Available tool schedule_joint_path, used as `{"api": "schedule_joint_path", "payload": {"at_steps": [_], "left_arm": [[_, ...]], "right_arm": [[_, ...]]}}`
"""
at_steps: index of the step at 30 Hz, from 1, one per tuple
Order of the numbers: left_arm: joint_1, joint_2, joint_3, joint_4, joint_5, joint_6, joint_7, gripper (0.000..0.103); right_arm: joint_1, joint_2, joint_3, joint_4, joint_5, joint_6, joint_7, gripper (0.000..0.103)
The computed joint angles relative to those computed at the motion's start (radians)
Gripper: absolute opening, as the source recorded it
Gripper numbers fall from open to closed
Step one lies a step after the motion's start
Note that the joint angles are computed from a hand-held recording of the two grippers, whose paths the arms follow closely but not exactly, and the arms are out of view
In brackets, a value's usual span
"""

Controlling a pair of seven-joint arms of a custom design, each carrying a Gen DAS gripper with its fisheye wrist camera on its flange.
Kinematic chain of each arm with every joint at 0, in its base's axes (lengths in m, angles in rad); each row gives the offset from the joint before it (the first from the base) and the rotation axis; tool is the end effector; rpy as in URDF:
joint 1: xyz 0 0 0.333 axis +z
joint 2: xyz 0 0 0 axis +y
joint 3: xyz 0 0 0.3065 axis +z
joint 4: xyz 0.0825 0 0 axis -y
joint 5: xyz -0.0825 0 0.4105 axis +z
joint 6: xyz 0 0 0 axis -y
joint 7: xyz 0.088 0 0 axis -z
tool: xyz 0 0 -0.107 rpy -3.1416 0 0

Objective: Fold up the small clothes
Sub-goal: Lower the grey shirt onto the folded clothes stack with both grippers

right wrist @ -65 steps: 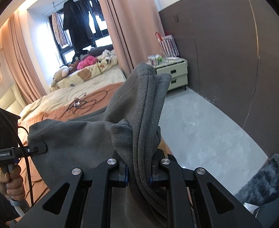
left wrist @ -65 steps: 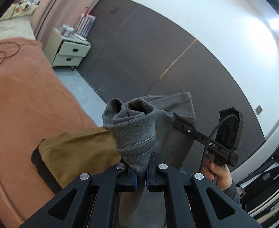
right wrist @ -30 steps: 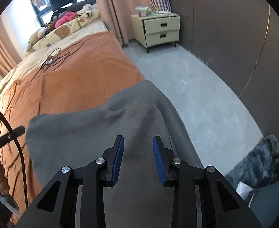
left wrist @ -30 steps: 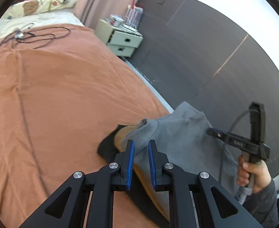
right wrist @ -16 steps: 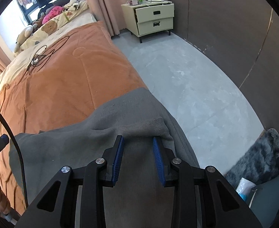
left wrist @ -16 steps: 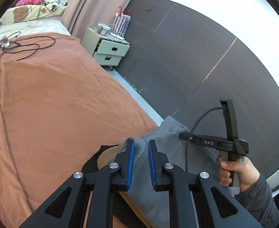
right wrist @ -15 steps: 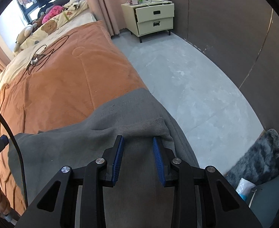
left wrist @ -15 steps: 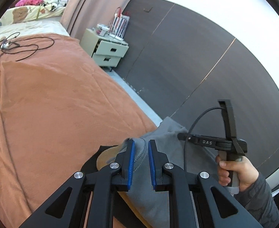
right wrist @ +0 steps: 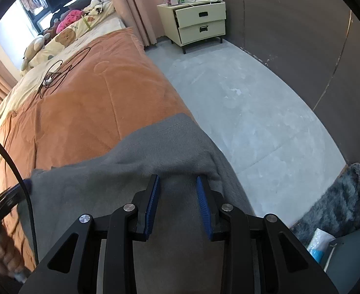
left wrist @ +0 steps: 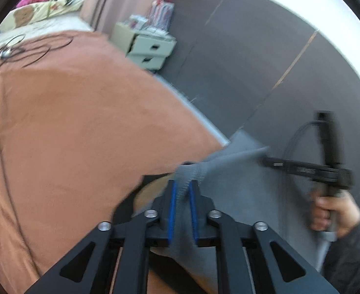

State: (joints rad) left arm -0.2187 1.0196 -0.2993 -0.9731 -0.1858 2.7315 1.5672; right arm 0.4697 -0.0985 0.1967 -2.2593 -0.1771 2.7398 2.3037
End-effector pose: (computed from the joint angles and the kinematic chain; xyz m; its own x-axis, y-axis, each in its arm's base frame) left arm 0.7915 -0.3093 0.3258 -0.2662 -0.8707 0.4136 -0.7924 -0.0467 -0.6082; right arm 0.4436 0.3597 0.4431 0.1422 -0.9622 -0.2322 -0.8633 -0.0058 -0.5047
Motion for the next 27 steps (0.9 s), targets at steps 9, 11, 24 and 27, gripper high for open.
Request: {"api": "schedule_joint_path", "payload": {"at_steps": [9, 11, 24, 27], "left_arm": [[-0.031, 0.030, 0.101, 0.069, 0.091, -0.110, -0.193, 0.007], [-0.009, -0.048, 0.083, -0.050, 0.088, -0.037, -0.180, 0.007], [0.086, -0.309, -0.067, -0.427, 0.002, 0.125, -0.004, 0.007], [0.103, -0.338, -0.104, -0.483, -0.040, 0.130, 0.050, 0.007]], "right_arm": [[-0.028, -0.127, 0.035, -0.090, -0.081, -0.021, 0.098, 0.011], [-0.028, -0.181, 0.049, -0.122, -0.103, -0.033, 0.114, 0.012], [0.055, -0.513, 0.075, -0.408, 0.031, -0.022, 0.073, 0.014], [0.061, -0.538, 0.074, -0.448, 0.055, 0.001, 0.068, 0.014]]}}
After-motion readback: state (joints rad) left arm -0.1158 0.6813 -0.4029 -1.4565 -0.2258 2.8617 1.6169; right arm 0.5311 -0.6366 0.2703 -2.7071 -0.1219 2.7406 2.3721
